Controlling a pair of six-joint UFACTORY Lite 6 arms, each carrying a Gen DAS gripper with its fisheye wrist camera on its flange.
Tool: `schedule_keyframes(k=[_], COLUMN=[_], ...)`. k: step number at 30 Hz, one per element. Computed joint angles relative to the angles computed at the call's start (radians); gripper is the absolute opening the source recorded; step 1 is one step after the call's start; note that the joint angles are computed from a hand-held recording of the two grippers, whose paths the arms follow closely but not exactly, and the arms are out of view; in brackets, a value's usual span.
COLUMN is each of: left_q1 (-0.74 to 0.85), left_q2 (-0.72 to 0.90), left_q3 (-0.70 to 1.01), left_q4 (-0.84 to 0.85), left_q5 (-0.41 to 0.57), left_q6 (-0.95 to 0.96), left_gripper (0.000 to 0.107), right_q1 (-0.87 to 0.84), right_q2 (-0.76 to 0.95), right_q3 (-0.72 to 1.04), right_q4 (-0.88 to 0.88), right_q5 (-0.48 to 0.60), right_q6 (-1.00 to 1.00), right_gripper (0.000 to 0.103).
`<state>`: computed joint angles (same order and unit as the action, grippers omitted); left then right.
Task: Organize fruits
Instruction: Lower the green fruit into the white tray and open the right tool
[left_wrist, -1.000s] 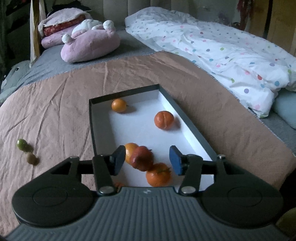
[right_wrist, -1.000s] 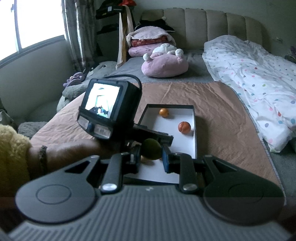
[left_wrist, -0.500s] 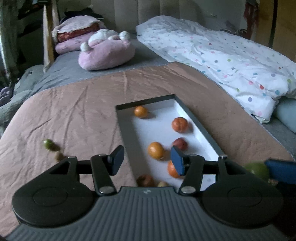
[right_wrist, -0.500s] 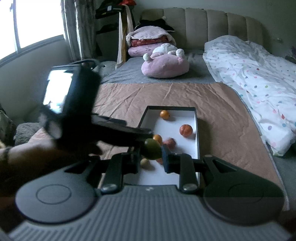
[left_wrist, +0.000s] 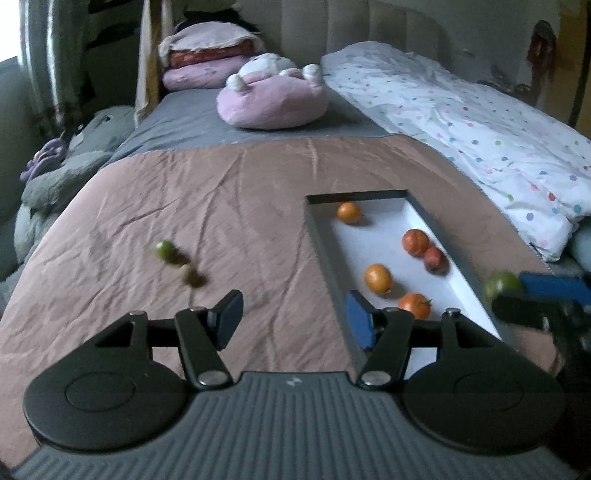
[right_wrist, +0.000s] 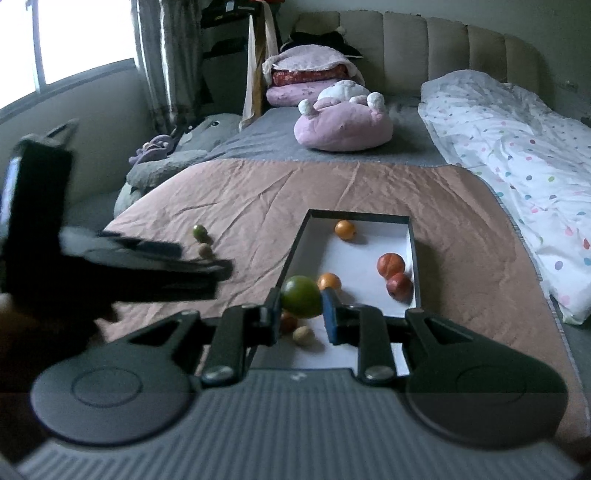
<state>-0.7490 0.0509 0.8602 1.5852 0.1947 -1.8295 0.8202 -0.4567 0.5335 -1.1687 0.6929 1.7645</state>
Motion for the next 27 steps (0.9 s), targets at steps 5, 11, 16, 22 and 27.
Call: schedule_keyframes(k=[5, 11, 16, 22, 27], left_q1=[0.047, 0.091, 0.141, 0.205, 0.252], left_q2=[-0.100, -0.198, -0.261, -0.304, -0.325], left_q3=[-0.092, -0.154, -0.192, -0.226, -0.245], left_q4=[-0.068, -0.184, -0.261, -0.345, -0.395], left_q5=[-0.007, 0.006, 0.003, -0.017, -0.038], left_q6=[0.085, 0.230, 0.317, 0.419, 0.482], left_gripper=[0.067, 0.068, 0.069, 0.070, 0.070], right_q1=[-0.088, -0.165, -0.214, -0.286, -0.313], right_q2=[0.098, 0.213, 0.292, 0.379, 0.444], right_q3=[0.039, 0.096, 0.124, 0.158, 0.190], right_q4=[-0.063, -0.136, -0.172, -0.224, -0.279], right_q5=[-0.084, -0.156, -0.199, -0.263, -0.270], right_q6=[0.024, 0.063, 0.097, 0.154, 0.202], right_gripper=[0.027, 0.027, 0.027, 0.027, 0.027])
